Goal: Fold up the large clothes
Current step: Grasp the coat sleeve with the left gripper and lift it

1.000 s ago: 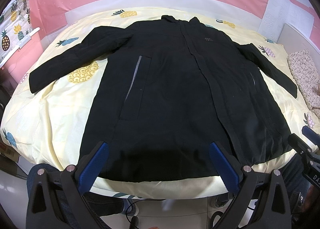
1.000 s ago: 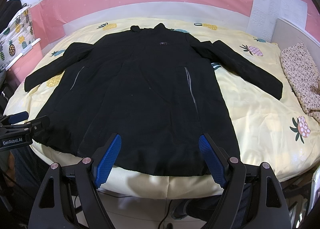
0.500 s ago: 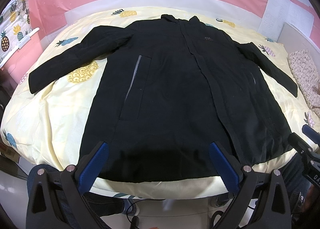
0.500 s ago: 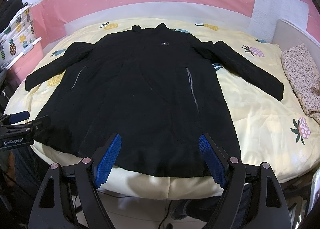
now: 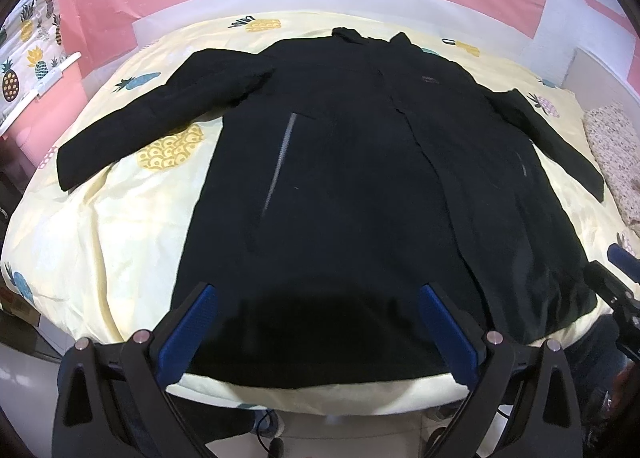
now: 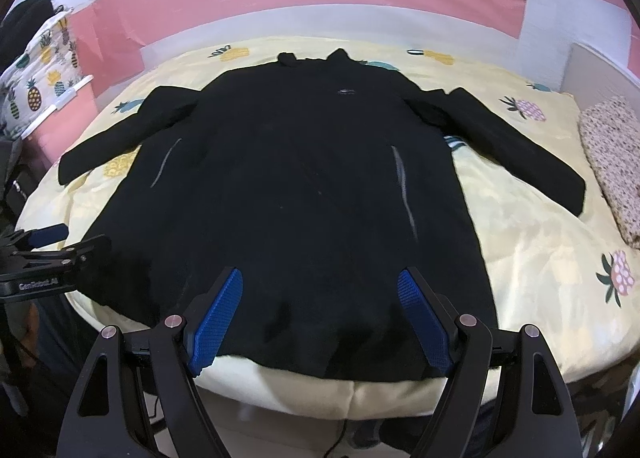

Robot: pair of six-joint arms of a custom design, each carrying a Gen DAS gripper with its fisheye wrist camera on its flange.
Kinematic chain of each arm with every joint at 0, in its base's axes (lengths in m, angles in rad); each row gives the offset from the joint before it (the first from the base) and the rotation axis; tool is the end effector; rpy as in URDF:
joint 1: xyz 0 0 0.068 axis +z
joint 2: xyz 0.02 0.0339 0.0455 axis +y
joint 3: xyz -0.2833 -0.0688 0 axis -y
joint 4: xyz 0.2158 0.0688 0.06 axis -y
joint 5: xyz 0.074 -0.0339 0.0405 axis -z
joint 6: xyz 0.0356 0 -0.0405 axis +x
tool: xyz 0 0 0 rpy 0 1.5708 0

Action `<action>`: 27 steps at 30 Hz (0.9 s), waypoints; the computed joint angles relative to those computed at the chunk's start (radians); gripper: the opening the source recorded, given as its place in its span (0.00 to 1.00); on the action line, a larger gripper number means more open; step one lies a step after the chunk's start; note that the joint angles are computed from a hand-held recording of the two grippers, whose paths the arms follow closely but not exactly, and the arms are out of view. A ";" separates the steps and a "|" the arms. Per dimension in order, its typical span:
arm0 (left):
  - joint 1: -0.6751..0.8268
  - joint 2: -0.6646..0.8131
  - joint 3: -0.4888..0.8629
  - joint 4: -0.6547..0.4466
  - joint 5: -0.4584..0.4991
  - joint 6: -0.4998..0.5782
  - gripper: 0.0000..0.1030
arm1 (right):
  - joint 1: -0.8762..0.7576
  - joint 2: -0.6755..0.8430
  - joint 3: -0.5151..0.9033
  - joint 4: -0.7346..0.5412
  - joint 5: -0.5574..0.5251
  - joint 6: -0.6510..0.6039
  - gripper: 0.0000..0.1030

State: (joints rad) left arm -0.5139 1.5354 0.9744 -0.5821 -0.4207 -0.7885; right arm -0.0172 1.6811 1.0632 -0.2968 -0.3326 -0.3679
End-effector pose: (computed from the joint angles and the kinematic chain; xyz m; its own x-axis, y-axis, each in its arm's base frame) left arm 0.2412 -0.1195 0.2357 -0.7722 -0.3076 -0.5560 -0.3497 0.9363 -0.0322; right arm 0.3277 0.0060 0.2337 -0.6735 -0.3284 -0.6623 -0.4556 0.8899 0.0220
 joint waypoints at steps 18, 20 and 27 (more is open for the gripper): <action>0.414 0.024 -0.101 0.224 0.158 0.179 0.97 | 0.142 0.191 0.204 -0.006 0.027 0.044 0.78; 0.465 0.040 -0.106 0.249 0.168 0.196 0.97 | 0.157 0.217 0.234 -0.009 0.029 0.044 0.78; 0.671 0.116 -0.095 0.348 0.230 0.282 0.93 | 0.209 0.317 0.366 -0.060 0.044 0.051 0.78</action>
State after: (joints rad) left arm 0.1570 1.6517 0.8792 -0.2337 -0.1912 -0.5069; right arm 0.1913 1.9985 1.4292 -0.3571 -0.2883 -0.3165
